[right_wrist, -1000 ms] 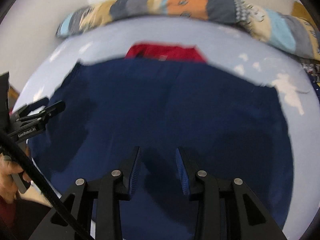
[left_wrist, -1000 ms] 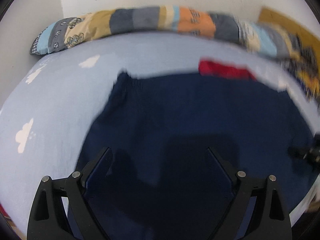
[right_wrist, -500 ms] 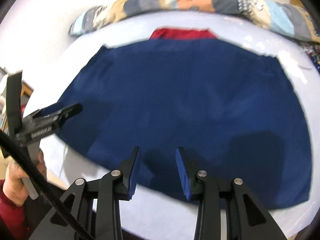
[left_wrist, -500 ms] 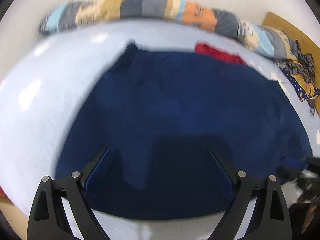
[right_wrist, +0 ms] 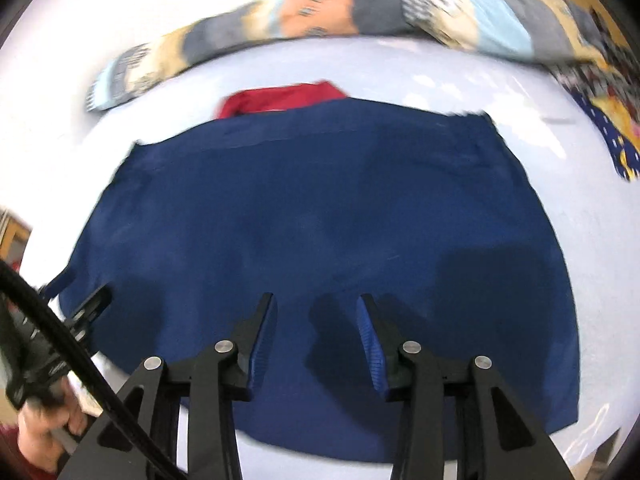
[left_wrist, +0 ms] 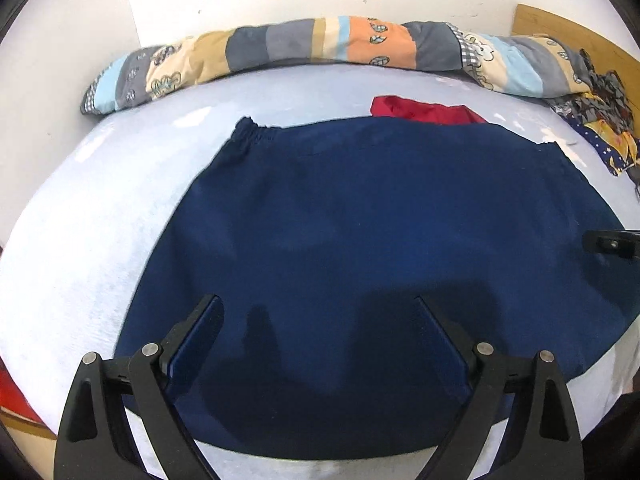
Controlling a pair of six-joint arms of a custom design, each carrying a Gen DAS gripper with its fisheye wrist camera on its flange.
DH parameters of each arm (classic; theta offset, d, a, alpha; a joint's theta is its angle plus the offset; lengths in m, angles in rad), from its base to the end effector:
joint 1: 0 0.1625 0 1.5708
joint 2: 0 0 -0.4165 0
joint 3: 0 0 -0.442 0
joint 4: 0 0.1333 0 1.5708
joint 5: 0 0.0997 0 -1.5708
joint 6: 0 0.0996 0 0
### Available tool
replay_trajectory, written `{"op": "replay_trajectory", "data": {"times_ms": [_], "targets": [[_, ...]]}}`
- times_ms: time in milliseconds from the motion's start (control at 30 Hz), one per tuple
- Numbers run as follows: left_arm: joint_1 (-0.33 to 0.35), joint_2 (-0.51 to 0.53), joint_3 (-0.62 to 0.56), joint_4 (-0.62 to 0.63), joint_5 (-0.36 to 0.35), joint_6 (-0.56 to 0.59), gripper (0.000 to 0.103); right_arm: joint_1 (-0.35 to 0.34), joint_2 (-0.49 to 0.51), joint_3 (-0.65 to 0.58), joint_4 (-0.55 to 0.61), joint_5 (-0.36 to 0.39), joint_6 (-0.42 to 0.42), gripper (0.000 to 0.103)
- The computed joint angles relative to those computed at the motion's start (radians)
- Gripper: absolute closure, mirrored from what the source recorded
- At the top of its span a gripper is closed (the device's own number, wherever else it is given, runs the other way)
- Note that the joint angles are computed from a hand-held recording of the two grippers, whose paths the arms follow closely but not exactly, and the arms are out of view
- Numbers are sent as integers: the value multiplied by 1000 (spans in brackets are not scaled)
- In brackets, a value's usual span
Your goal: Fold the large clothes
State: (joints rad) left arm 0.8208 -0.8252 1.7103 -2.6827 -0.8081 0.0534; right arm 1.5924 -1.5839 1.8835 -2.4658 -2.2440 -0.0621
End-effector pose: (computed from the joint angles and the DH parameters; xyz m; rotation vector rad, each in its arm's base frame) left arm -0.3128 -0.6322 0.0787 0.8493 2.2835 -0.5936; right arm 0.0829 -0.5414 0.4400 -0.1551 -2.3788 0.7103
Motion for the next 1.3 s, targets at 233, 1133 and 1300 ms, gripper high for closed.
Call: {"op": "replay_trajectory", "data": {"times_ms": [233,1133,1300], "targets": [[6,19,-24,20,-3,-11,9,-43,12,-36,86,30,82,43],[-39,41,16,-210,27,214,9,-57,-149,94,-73,218,133,34],[-47,43,22,-223,7,226,9,-104,-274,174,-121,237,175,34]]}}
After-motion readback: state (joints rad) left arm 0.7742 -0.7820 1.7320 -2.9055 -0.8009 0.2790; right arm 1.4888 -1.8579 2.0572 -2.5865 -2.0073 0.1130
